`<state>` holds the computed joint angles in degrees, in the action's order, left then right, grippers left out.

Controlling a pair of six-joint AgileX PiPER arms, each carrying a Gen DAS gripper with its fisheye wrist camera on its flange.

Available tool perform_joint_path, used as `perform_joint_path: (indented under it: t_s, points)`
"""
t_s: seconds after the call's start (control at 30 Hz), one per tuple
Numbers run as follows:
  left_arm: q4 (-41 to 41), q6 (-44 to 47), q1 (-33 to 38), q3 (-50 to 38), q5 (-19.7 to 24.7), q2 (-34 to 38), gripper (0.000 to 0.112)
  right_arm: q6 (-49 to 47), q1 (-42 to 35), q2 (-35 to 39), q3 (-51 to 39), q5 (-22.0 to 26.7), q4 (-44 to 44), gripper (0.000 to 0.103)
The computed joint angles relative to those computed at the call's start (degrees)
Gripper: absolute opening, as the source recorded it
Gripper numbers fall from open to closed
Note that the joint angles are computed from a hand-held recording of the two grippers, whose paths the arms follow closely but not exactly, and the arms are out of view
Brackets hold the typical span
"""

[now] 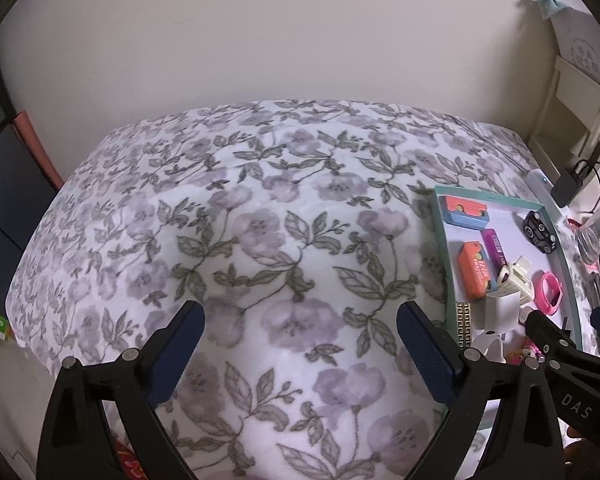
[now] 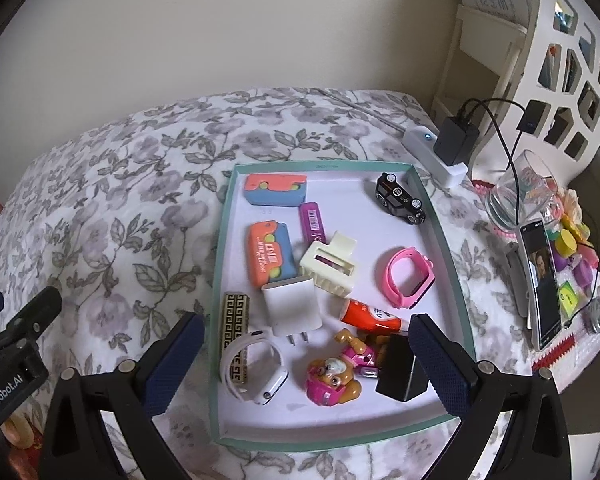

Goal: Organize rigid objects

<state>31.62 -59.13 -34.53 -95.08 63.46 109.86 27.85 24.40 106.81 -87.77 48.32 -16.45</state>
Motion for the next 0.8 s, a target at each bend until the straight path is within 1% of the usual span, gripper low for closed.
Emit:
perform_joint_path:
  t_s: [0.17, 0.3, 0.43, 0.8]
  points:
    - [-0.1, -0.6, 0.3, 2.5, 0.4, -2.0, 0.097, 1.7, 0.8, -1.4, 1.1, -0.2, -0.5, 0.103]
    - [2.1, -1.5, -0.9, 4.0, 1.2, -3.2, 0.097, 2.3, 1.0, -2.2, 1.9, -0.3, 0.0, 0.103]
    - [2.8, -1.6, -1.3, 5.6, 0.9, -4.6, 0.097, 2.1, 1.4, -3.7, 3.7, -1.9, 0.3, 0.103]
    - [3.1, -3.0, -1.9, 9.6, 1.0, -7.1, 0.097, 5.0, 3.0, -5.5, 6.3, -2.2, -2.0, 0.103]
